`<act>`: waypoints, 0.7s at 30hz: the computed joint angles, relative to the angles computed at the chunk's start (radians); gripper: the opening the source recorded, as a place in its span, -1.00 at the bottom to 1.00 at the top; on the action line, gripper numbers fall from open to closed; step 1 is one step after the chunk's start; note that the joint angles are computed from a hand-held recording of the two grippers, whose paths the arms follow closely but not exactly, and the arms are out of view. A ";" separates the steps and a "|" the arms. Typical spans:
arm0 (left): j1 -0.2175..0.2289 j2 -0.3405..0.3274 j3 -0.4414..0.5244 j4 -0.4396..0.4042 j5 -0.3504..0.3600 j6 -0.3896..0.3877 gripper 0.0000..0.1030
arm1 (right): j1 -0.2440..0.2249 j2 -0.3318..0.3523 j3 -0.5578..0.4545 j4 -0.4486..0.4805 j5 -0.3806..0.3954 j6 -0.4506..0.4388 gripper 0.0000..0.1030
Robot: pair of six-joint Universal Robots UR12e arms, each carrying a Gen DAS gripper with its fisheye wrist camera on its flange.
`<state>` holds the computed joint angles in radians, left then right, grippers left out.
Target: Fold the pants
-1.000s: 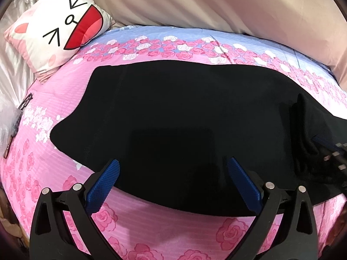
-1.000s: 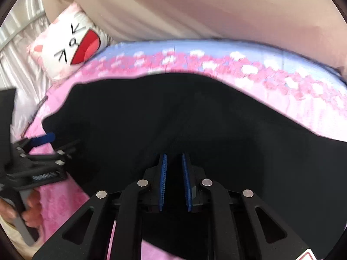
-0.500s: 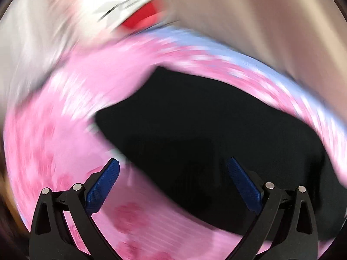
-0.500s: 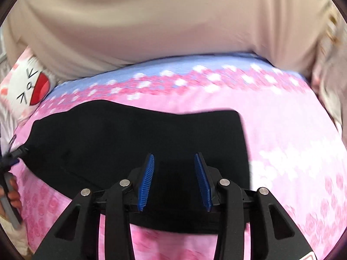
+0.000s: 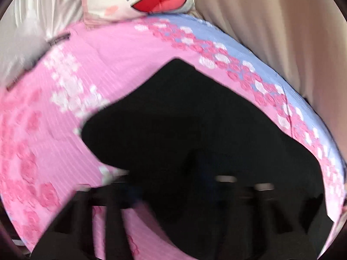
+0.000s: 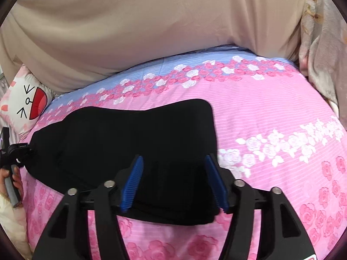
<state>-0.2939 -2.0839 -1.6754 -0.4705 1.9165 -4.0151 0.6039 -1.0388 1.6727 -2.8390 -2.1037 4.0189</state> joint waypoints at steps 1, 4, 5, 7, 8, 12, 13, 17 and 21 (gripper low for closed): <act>0.001 0.004 0.000 0.016 -0.011 0.003 -0.65 | 0.000 -0.005 0.009 -0.008 -0.002 0.005 0.16; -0.024 0.012 0.018 0.064 0.022 0.054 -0.69 | -0.003 -0.016 0.032 -0.029 -0.011 0.027 0.16; -0.040 0.011 0.031 0.086 0.038 0.086 -0.70 | -0.004 -0.020 0.040 -0.037 -0.015 0.036 0.16; -0.089 0.013 0.067 0.154 0.045 0.213 -0.70 | -0.005 -0.025 0.053 -0.057 -0.018 0.046 0.16; -0.106 0.010 0.081 0.181 0.032 0.267 -0.71 | -0.006 -0.027 0.060 -0.073 -0.019 0.049 0.16; -0.205 -0.046 0.195 0.212 -0.103 0.523 -0.71 | -0.005 -0.035 0.079 -0.100 -0.031 0.053 0.16; -0.219 -0.065 0.223 0.191 -0.136 0.558 -0.71 | -0.004 -0.038 0.084 -0.102 -0.035 0.059 0.16; -0.266 -0.162 0.344 0.031 -0.212 0.617 -0.72 | -0.004 -0.057 0.119 -0.112 -0.041 0.094 0.17; -0.280 -0.209 0.395 -0.087 -0.242 0.598 -0.77 | -0.008 -0.073 0.145 -0.100 -0.022 0.117 0.18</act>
